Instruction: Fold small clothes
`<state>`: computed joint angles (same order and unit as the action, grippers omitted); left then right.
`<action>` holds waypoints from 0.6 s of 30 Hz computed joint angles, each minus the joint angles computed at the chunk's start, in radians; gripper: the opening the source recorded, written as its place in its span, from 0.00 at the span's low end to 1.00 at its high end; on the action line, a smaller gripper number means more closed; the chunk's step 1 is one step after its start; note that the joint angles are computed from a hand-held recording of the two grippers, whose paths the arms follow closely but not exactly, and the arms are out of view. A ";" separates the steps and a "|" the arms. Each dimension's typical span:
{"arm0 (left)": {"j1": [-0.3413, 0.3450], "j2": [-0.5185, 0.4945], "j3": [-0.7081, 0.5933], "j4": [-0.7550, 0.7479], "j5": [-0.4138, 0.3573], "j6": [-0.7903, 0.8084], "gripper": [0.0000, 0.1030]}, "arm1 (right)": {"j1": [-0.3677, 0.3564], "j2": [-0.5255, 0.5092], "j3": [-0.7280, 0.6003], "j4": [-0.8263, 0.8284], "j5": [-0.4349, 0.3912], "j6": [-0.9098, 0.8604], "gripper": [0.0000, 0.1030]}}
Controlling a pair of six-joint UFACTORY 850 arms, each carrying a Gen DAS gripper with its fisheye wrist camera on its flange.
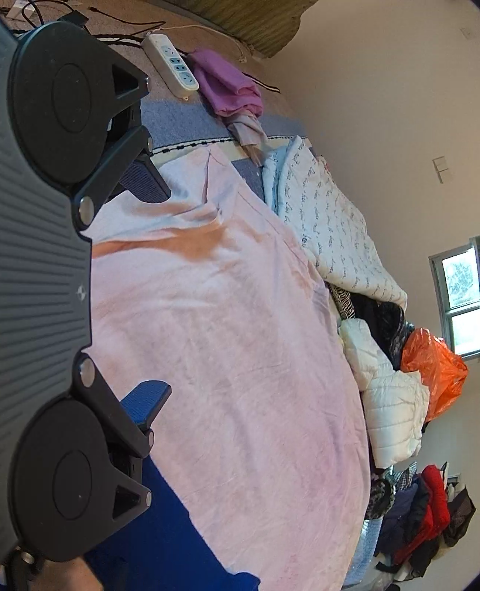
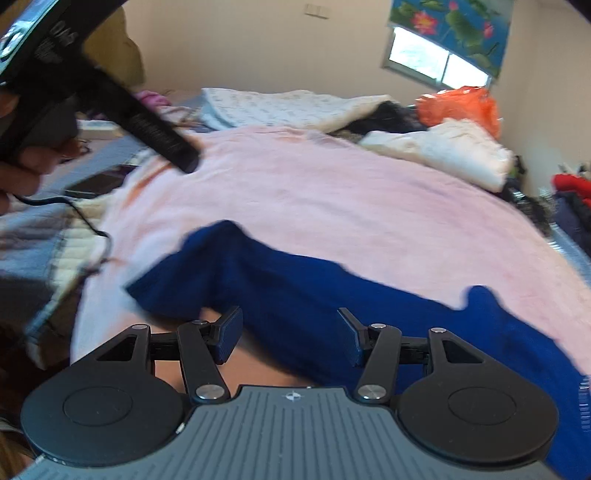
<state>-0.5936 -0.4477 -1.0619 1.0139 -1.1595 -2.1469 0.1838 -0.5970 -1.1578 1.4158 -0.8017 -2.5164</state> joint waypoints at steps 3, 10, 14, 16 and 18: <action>-0.002 0.031 0.023 0.015 -0.031 -0.026 1.00 | 0.017 -0.040 -0.064 -0.170 -0.090 0.270 0.59; 0.002 0.094 0.079 0.041 -0.066 -0.085 1.00 | 0.086 -0.094 -0.121 -0.326 -0.279 0.502 0.69; 0.014 0.109 0.105 0.034 -0.035 -0.109 1.00 | 0.065 -0.108 -0.138 -0.356 -0.514 0.476 0.69; 0.018 0.110 0.111 0.031 -0.022 -0.117 1.00 | 0.050 -0.099 -0.144 -0.324 -0.477 0.485 0.69; 0.020 0.108 0.113 0.032 -0.014 -0.121 1.00 | 0.035 -0.061 -0.109 -0.248 -0.335 0.405 0.71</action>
<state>-0.5741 -0.3393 -0.9493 1.0460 -1.1731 -2.2675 0.2188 -0.6575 -1.2664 1.1674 -1.1366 -2.1114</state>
